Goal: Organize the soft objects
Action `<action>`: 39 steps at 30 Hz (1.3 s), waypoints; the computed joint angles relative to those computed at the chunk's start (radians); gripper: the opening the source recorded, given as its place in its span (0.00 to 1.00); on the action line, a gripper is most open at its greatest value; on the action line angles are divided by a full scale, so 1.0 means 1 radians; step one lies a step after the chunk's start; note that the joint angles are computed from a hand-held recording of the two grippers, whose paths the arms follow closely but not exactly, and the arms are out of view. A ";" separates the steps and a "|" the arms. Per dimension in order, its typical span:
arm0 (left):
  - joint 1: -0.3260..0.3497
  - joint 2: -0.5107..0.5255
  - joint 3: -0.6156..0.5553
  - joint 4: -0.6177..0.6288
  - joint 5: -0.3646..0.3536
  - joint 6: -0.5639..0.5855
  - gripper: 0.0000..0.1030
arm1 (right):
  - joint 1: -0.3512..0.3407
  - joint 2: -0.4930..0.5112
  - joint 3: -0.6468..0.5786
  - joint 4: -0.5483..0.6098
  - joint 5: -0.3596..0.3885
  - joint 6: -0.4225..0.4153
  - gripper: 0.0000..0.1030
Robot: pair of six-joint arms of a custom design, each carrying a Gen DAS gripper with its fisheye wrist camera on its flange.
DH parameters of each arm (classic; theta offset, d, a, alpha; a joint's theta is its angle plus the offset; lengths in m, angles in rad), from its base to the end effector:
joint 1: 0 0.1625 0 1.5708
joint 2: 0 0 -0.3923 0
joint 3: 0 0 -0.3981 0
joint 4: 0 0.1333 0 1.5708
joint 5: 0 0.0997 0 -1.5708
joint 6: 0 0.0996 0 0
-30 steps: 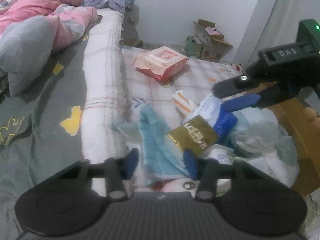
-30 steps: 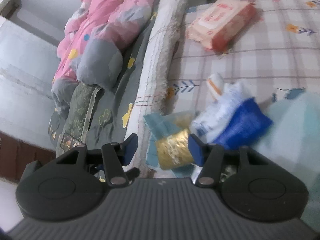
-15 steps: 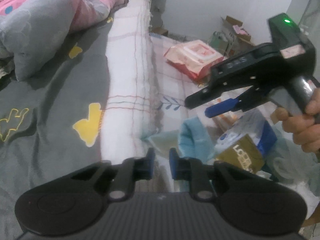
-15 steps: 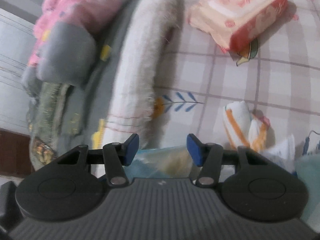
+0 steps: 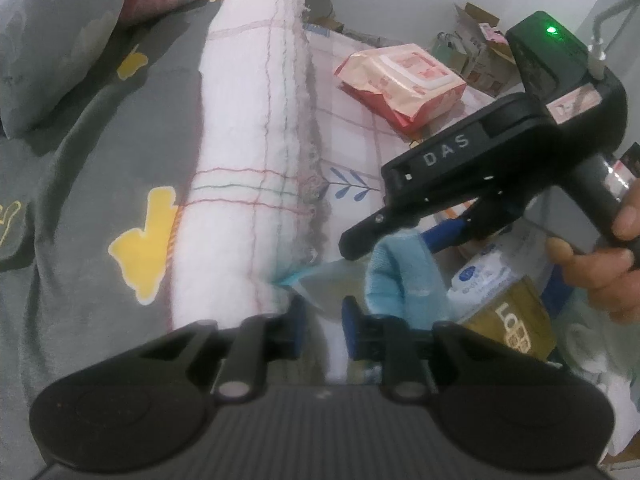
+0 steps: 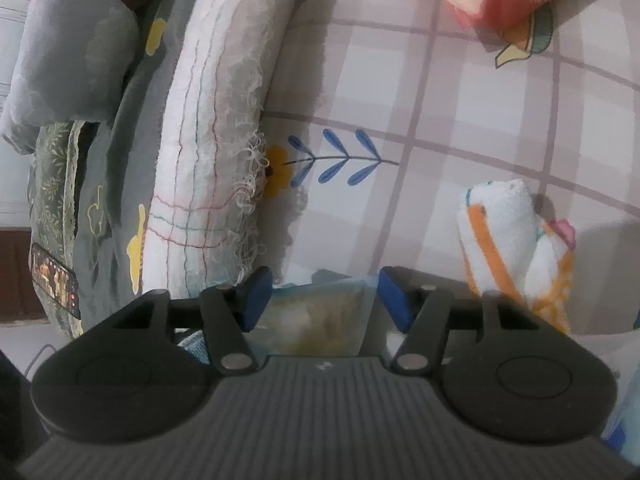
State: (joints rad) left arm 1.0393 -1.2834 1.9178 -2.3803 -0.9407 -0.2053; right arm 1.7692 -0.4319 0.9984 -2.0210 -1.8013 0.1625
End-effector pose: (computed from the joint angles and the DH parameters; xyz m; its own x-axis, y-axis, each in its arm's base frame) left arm -0.1102 -0.5663 0.2409 -0.8346 0.1412 -0.5325 0.3360 0.8965 -0.2888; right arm 0.2621 -0.7429 0.0052 -0.9684 -0.0575 0.2427 -0.0396 0.9962 0.0778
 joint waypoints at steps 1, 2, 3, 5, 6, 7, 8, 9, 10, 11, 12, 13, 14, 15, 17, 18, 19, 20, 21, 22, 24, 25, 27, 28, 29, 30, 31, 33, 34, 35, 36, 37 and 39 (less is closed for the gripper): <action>0.004 0.003 -0.007 0.010 -0.004 -0.011 0.24 | 0.000 0.007 -0.016 0.019 0.000 0.001 0.64; 0.008 0.006 -0.014 0.019 -0.010 -0.019 0.24 | 0.000 0.016 -0.033 0.036 0.002 0.005 0.66; 0.010 0.007 -0.019 0.024 -0.014 -0.025 0.25 | -0.002 0.024 -0.046 0.047 0.008 0.009 0.70; 0.013 0.012 -0.026 0.028 -0.016 -0.028 0.25 | -0.003 0.028 -0.052 0.049 0.025 0.001 0.78; 0.014 0.015 -0.028 0.028 -0.016 -0.028 0.25 | -0.002 0.029 -0.048 0.041 0.029 -0.002 0.82; 0.015 0.018 -0.030 0.028 -0.014 -0.030 0.25 | 0.000 0.028 -0.042 0.034 0.029 -0.007 0.84; 0.016 0.019 -0.032 0.025 -0.015 -0.033 0.25 | 0.001 0.022 -0.026 0.013 0.038 -0.013 0.84; 0.017 0.019 -0.029 0.013 -0.021 -0.028 0.24 | -0.002 0.015 -0.005 -0.010 0.055 -0.014 0.84; 0.018 0.018 -0.027 0.005 -0.024 -0.024 0.24 | -0.006 0.006 0.014 -0.028 0.075 -0.012 0.83; 0.019 0.018 -0.025 0.000 -0.025 -0.026 0.24 | -0.009 -0.004 0.035 -0.052 0.087 -0.009 0.78; 0.019 0.016 -0.023 -0.006 -0.027 -0.025 0.24 | -0.012 -0.013 0.058 -0.084 0.094 -0.010 0.72; 0.019 0.012 -0.019 -0.015 -0.029 -0.021 0.23 | -0.015 -0.024 0.078 -0.110 0.100 -0.011 0.69; 0.017 0.009 -0.015 -0.022 -0.027 -0.019 0.23 | -0.019 -0.037 0.101 -0.141 0.110 -0.009 0.62; 0.016 0.004 -0.009 -0.036 -0.027 -0.013 0.24 | -0.024 -0.052 0.124 -0.171 0.123 -0.005 0.54; 0.017 -0.005 -0.002 -0.057 -0.034 -0.006 0.24 | -0.034 -0.078 0.163 -0.222 0.151 0.000 0.47; 0.017 -0.010 0.002 -0.070 -0.039 -0.005 0.24 | -0.038 -0.086 0.176 -0.243 0.160 -0.002 0.42; 0.018 -0.013 0.005 -0.081 -0.041 -0.004 0.24 | -0.040 -0.095 0.191 -0.267 0.170 -0.004 0.40; 0.017 -0.016 0.008 -0.092 -0.043 -0.004 0.24 | -0.042 -0.105 0.206 -0.288 0.178 -0.008 0.36; 0.016 -0.020 0.014 -0.107 -0.045 -0.005 0.23 | -0.044 -0.114 0.220 -0.309 0.187 -0.012 0.33; 0.015 -0.023 0.017 -0.117 -0.045 -0.004 0.24 | -0.046 -0.123 0.234 -0.330 0.195 -0.014 0.32; 0.012 -0.029 0.025 -0.140 -0.046 -0.006 0.24 | -0.045 -0.137 0.256 -0.370 0.209 -0.027 0.28; 0.010 -0.034 0.031 -0.154 -0.046 -0.005 0.23 | -0.045 -0.143 0.267 -0.389 0.216 -0.032 0.27; 0.005 -0.042 0.042 -0.187 -0.044 0.001 0.23 | -0.050 -0.168 0.298 -0.428 0.241 -0.052 0.25; 0.003 -0.047 0.048 -0.204 -0.046 0.004 0.23 | -0.051 -0.172 0.306 -0.448 0.253 -0.059 0.24; -0.001 -0.052 0.056 -0.225 -0.044 0.009 0.23 | -0.050 -0.177 0.314 -0.464 0.265 -0.066 0.23; -0.006 -0.058 0.064 -0.244 -0.039 0.013 0.22 | -0.051 -0.185 0.325 -0.479 0.281 -0.073 0.22; -0.010 -0.063 0.070 -0.260 -0.040 0.019 0.22 | -0.050 -0.195 0.336 -0.494 0.293 -0.081 0.22; -0.016 -0.072 0.078 -0.287 -0.050 0.028 0.21 | -0.045 -0.217 0.360 -0.520 0.300 -0.101 0.21; -0.020 -0.076 0.081 -0.296 -0.054 0.030 0.21 | -0.042 -0.231 0.374 -0.532 0.301 -0.110 0.21; -0.024 -0.080 0.084 -0.305 -0.056 0.033 0.21 | -0.038 -0.239 0.384 -0.546 0.302 -0.111 0.21; -0.031 -0.084 0.087 -0.314 -0.055 0.034 0.20 | -0.034 -0.249 0.396 -0.561 0.303 -0.114 0.21; -0.039 -0.089 0.091 -0.323 -0.056 0.038 0.20 | -0.030 -0.261 0.408 -0.573 0.302 -0.119 0.20; -0.058 -0.097 0.097 -0.340 -0.049 0.047 0.20 | -0.021 -0.285 0.434 -0.607 0.304 -0.132 0.20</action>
